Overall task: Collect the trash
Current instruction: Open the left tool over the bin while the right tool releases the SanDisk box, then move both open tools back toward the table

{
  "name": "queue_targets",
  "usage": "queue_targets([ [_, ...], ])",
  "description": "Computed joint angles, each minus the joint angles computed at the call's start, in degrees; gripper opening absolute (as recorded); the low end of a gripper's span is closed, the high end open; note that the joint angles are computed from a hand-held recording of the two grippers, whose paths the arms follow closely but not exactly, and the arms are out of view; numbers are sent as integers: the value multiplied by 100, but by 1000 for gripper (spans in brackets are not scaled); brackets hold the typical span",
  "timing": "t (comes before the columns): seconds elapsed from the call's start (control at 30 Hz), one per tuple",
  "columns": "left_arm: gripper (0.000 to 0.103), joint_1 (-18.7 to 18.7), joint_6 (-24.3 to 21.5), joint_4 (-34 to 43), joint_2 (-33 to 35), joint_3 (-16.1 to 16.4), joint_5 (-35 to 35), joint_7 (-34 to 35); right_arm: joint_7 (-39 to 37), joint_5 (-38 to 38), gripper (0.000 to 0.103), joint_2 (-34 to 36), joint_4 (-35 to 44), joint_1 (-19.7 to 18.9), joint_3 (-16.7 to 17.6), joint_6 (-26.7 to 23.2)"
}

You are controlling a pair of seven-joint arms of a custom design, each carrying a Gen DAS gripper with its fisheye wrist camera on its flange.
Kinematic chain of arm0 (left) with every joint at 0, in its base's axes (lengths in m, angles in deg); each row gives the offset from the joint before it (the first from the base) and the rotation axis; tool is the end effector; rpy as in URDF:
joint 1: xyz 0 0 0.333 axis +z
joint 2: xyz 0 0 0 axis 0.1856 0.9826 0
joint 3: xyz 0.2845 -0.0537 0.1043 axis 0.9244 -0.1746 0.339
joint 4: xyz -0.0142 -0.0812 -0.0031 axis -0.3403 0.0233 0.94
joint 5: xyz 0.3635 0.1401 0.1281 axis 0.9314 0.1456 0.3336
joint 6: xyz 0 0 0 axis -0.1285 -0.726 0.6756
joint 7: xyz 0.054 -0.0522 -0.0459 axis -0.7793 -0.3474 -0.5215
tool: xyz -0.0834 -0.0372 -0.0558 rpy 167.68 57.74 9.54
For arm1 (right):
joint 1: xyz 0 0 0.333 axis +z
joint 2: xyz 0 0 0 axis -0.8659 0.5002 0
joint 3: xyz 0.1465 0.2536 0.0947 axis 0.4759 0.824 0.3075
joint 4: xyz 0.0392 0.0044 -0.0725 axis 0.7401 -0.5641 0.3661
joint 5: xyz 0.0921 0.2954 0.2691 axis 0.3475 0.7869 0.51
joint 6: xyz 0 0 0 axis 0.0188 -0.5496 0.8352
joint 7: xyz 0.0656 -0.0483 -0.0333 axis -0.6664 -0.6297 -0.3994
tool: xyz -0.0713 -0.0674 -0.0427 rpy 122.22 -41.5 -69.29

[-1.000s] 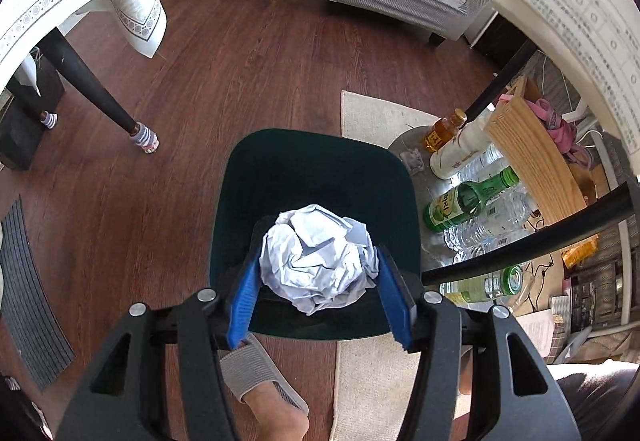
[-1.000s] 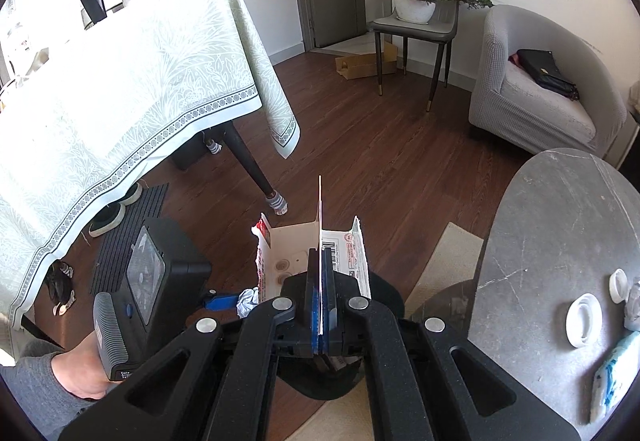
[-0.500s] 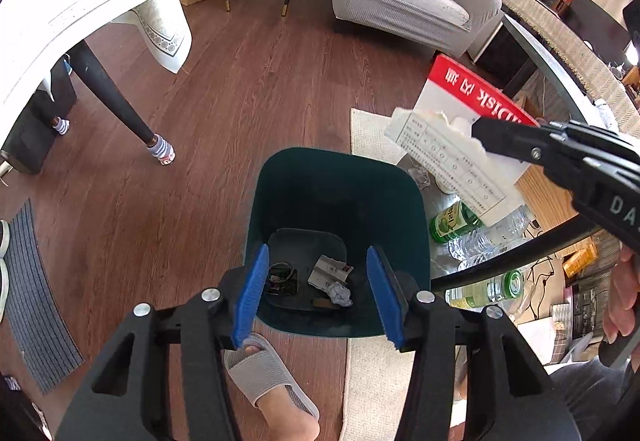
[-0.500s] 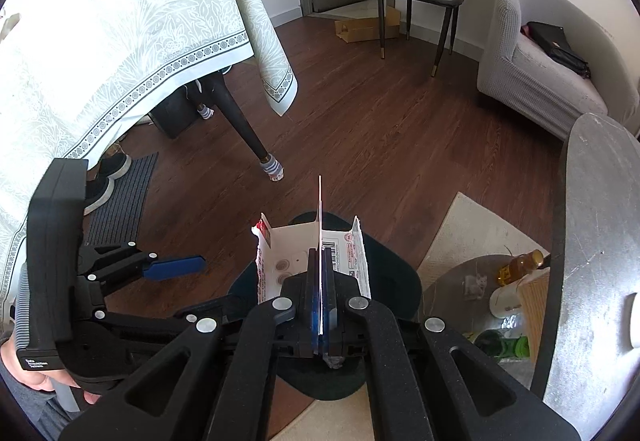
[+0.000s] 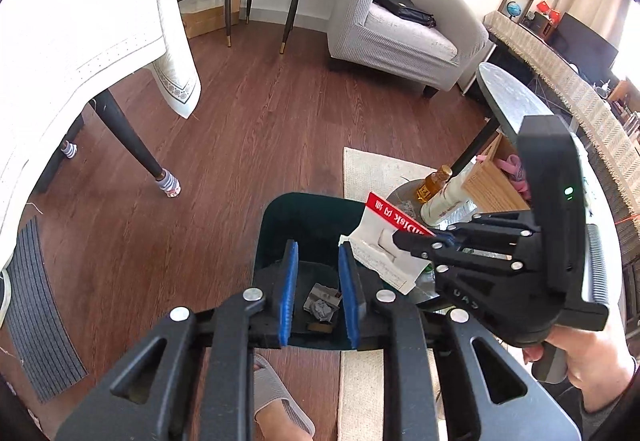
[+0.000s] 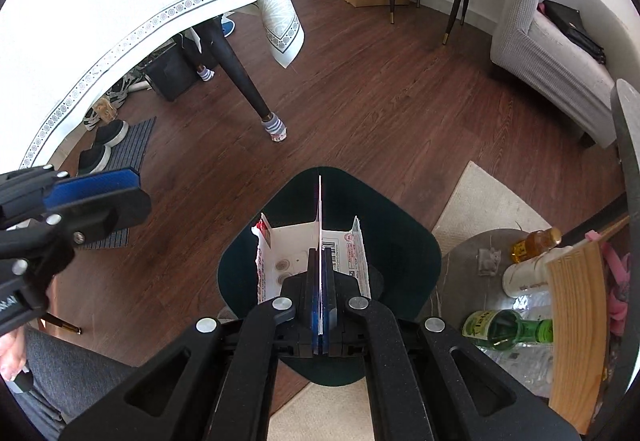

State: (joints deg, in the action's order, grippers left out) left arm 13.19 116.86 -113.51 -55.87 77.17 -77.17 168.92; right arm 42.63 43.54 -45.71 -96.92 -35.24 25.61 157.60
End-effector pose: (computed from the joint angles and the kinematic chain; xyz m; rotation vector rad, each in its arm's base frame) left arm 0.6817 -0.0910 0.5012 -1.5338 2.4294 -0.9337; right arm 0.6622 0.3386 0.4613 -2.0458 1.7793 -0.3311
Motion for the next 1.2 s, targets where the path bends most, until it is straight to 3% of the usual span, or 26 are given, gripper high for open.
queue_targets([
  [0.27, 19, -11, 19, -26, -164, -26, -210, 184, -70, 113, 1, 205, 60, -16, 29, -255],
  [0.4, 19, -36, 152, -71, -256, -11, -267, 258, -136, -183, 4, 464, 384, 143, -59, -759],
  [0.47, 19, -50, 173, -44, -268, 7, -270, 219, -79, -377, 34, 523, 452, 251, -126, -963],
  [0.5, 19, -54, 172, -34, -283, 11, -281, 190, -78, -389, 56, 496, 398, 253, -116, -926],
  [0.53, 19, -55, 183, -31, -304, 9, -314, 185, -94, -357, 58, 455, 329, 232, -89, -870],
  [1.2, 19, -154, 503, 196, -360, -48, -707, -51, -740, 218, 58, -1154, -1354, -59, 244, 713],
])
